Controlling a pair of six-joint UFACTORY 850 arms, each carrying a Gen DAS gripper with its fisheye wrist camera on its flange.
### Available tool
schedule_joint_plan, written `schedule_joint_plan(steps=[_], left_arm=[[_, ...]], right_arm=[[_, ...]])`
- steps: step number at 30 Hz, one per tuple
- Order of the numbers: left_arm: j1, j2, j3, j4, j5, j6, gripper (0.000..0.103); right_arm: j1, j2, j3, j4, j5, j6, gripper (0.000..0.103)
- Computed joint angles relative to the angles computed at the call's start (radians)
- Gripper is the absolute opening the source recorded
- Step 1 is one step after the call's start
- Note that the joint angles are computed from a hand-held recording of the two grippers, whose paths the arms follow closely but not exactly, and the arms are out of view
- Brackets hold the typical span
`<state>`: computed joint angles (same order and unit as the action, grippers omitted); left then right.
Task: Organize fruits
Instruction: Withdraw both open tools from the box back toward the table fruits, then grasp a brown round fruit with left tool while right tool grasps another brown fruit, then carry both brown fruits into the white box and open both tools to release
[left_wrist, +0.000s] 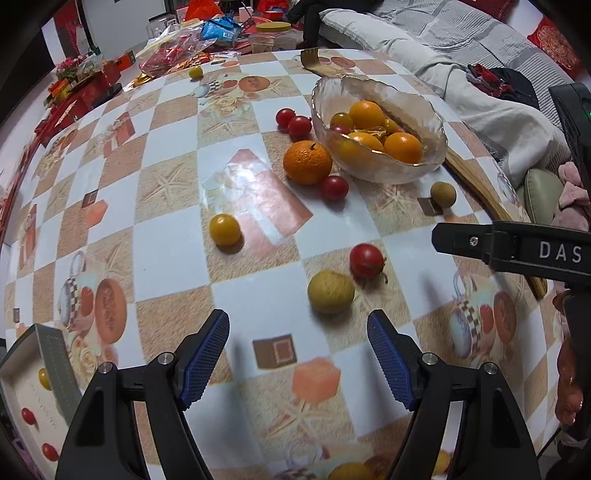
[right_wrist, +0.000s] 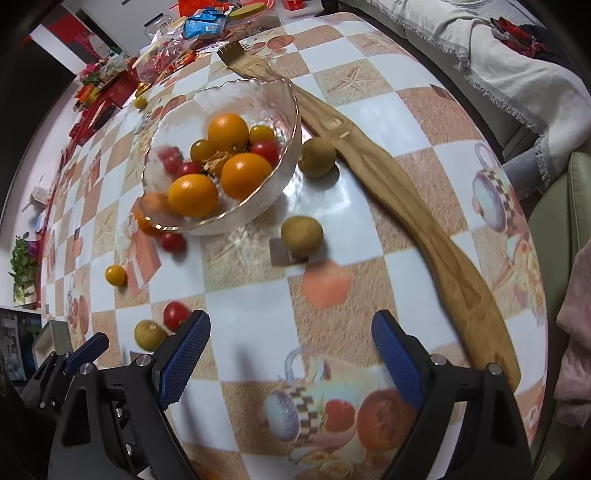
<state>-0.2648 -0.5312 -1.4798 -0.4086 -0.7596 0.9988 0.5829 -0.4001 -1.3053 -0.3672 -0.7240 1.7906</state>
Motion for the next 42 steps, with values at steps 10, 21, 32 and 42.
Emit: schedule_joint_plan(steps=[10, 21, 32, 42], left_arm=[[-0.038, -0.010, 0.012, 0.010, 0.074, -0.041, 0.078], [-0.048, -0.002, 0.030, 0.024, 0.095, -0.060, 0.050], [0.007, 0.005, 0.002, -0.087, -0.010, 0.017, 0.029], [0.093, 0.039, -0.004, -0.088, -0.049, 0.033, 0.029]], right_arm=[[-0.026, -0.061, -0.059, -0.056, -0.075, -0.101, 0.078], [-0.028, -0.058, -0.057, -0.107, -0.086, -0.093, 0.027], [0.018, -0.002, -0.015, -0.134, -0.028, -0.002, 0.027], [0.076, -0.016, -0.066, -0.119, -0.025, 0.013, 0.027]])
